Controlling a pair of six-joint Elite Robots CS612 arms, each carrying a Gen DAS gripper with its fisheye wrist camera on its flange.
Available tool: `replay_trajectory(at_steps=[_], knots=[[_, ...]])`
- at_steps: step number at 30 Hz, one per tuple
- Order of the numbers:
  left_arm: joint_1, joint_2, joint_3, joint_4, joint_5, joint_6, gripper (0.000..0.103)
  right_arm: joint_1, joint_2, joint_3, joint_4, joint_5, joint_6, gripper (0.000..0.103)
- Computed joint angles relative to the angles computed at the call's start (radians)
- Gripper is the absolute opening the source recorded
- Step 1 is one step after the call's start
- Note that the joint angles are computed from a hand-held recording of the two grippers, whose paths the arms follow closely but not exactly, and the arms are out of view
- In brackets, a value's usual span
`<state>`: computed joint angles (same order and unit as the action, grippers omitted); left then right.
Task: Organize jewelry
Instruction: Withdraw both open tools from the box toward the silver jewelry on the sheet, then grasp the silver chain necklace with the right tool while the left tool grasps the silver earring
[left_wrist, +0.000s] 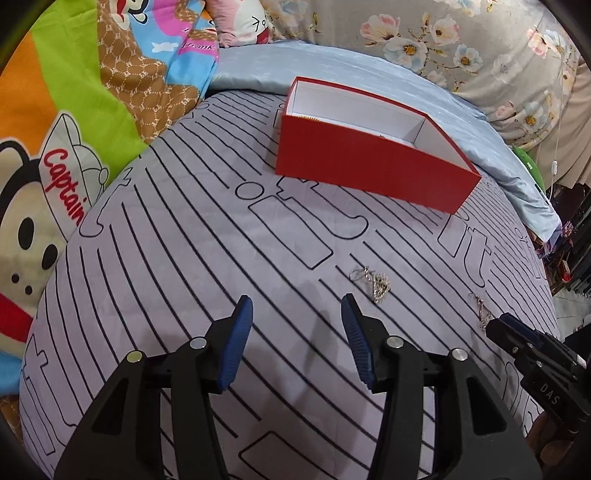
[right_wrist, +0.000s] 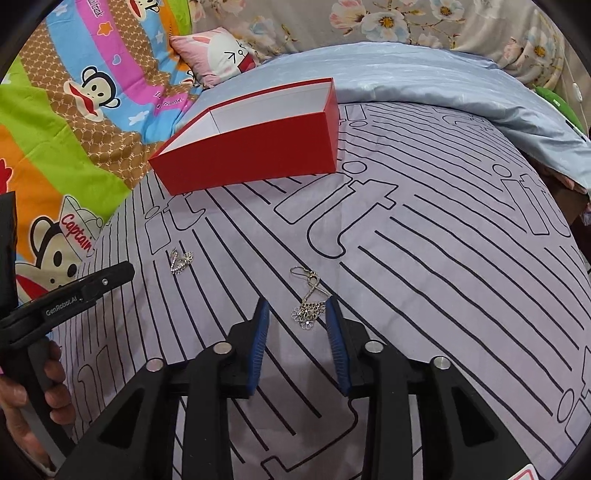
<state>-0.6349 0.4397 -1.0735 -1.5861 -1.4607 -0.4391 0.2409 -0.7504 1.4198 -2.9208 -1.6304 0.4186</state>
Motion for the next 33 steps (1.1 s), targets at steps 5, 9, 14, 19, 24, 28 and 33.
replay_trajectory(at_steps=[5,9,14,19,24,28,33], knots=[[-0.002,0.009,-0.015,0.015,0.001,0.001,0.048,0.004,0.001,0.0,0.002,-0.011,-0.005,0.034],[-0.005,0.009,-0.013,0.017,0.005,0.004,0.048,0.002,0.005,-0.005,0.009,-0.009,0.002,0.034],[-0.011,0.006,-0.004,0.016,0.013,0.007,0.048,0.002,0.013,-0.014,0.017,-0.015,-0.001,0.034],[-0.013,0.004,0.0,0.014,0.014,0.008,0.049,0.001,0.021,-0.024,0.015,-0.021,-0.003,0.034],[-0.014,0.002,0.007,0.009,0.013,0.008,0.049,0.003,0.031,-0.04,0.015,-0.037,-0.017,0.034],[-0.016,-0.003,0.018,-0.001,0.013,0.011,0.049,0.011,0.039,-0.054,0.025,-0.075,-0.032,0.03],[-0.019,-0.011,0.033,-0.015,0.012,0.021,0.049,0.007,0.037,-0.05,0.026,-0.076,-0.012,0.016]])
